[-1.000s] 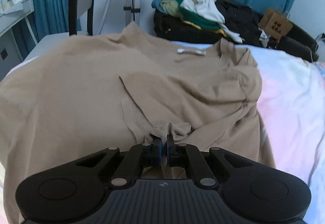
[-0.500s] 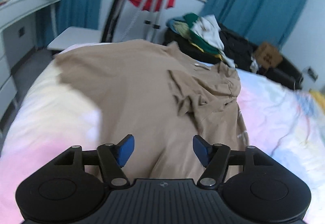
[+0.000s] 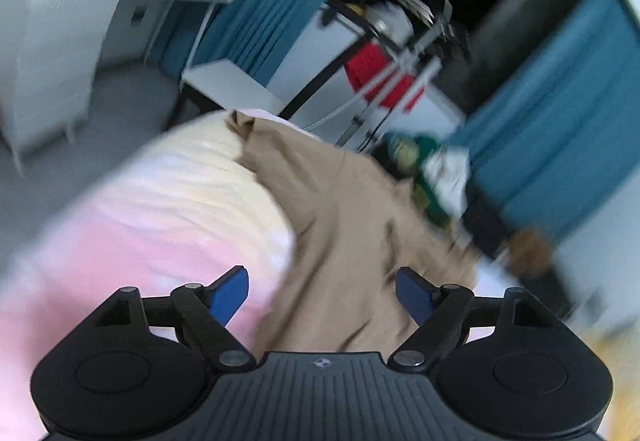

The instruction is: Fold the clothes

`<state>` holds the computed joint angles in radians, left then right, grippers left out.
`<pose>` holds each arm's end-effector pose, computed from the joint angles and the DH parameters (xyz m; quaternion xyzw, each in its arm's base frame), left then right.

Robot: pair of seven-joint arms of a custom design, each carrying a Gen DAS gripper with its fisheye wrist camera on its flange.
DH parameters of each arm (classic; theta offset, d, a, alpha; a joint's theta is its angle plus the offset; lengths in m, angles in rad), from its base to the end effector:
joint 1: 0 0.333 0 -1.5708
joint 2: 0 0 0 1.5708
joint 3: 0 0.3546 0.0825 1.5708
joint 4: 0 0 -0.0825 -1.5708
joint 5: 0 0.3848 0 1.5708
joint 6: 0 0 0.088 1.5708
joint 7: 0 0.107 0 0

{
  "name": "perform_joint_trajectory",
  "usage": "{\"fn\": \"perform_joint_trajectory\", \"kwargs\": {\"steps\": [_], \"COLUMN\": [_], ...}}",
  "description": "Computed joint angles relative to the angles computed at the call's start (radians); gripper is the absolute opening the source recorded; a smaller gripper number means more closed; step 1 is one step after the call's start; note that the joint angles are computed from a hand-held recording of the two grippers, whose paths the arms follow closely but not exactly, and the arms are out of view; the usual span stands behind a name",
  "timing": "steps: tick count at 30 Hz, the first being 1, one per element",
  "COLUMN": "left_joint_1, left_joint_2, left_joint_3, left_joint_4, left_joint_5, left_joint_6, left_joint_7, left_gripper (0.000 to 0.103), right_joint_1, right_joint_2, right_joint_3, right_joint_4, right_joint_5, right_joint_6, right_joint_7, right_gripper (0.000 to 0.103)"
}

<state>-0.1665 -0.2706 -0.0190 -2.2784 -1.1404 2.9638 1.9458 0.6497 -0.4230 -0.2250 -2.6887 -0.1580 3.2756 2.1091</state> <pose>0.4925 -0.0308 0.5834 -0.7358 0.4480 -0.4996 0.0910 0.3766 0.1778 0.5206 -0.6272 0.6125 -0.1281 0.4638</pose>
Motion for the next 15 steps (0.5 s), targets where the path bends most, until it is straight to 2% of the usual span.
{"fn": "perform_joint_trajectory", "kwargs": {"steps": [2, 3, 6, 9, 12, 14, 15], "left_joint_1": [-0.011, -0.001, 0.038, 0.077, 0.107, 0.116, 0.117], "left_joint_2": [0.083, 0.126, 0.251, 0.377, 0.499, 0.570, 0.595], "left_joint_3": [0.021, 0.016, -0.007, -0.044, -0.089, -0.123, -0.135], "left_joint_4": [0.070, 0.104, 0.206, 0.315, 0.430, 0.516, 0.546], "left_joint_5": [-0.086, -0.113, -0.168, -0.326, -0.380, -0.425, -0.411], "left_joint_6": [-0.007, -0.008, -0.009, 0.002, 0.036, 0.098, 0.122], "left_joint_7": [0.014, 0.018, 0.006, 0.107, 0.215, 0.337, 0.349], "left_gripper": [0.083, 0.083, 0.083, 0.083, 0.083, 0.084, 0.086], "right_joint_1": [-0.128, -0.151, -0.115, -0.072, -0.045, 0.040, 0.073], "right_joint_2": [0.010, 0.024, 0.054, 0.083, 0.120, 0.144, 0.156], "right_joint_3": [0.124, 0.143, 0.089, 0.024, -0.025, -0.117, -0.153], "right_joint_4": [0.000, 0.006, 0.017, 0.030, 0.039, 0.048, 0.055], "right_joint_5": [-0.003, -0.003, 0.008, 0.035, 0.062, 0.081, 0.086], "right_joint_6": [0.002, 0.002, -0.001, -0.017, -0.013, 0.003, 0.012], "right_joint_7": [0.026, 0.035, 0.057, 0.078, 0.087, 0.085, 0.087], "right_gripper": [0.076, 0.076, 0.076, 0.076, 0.075, 0.075, 0.076]}}
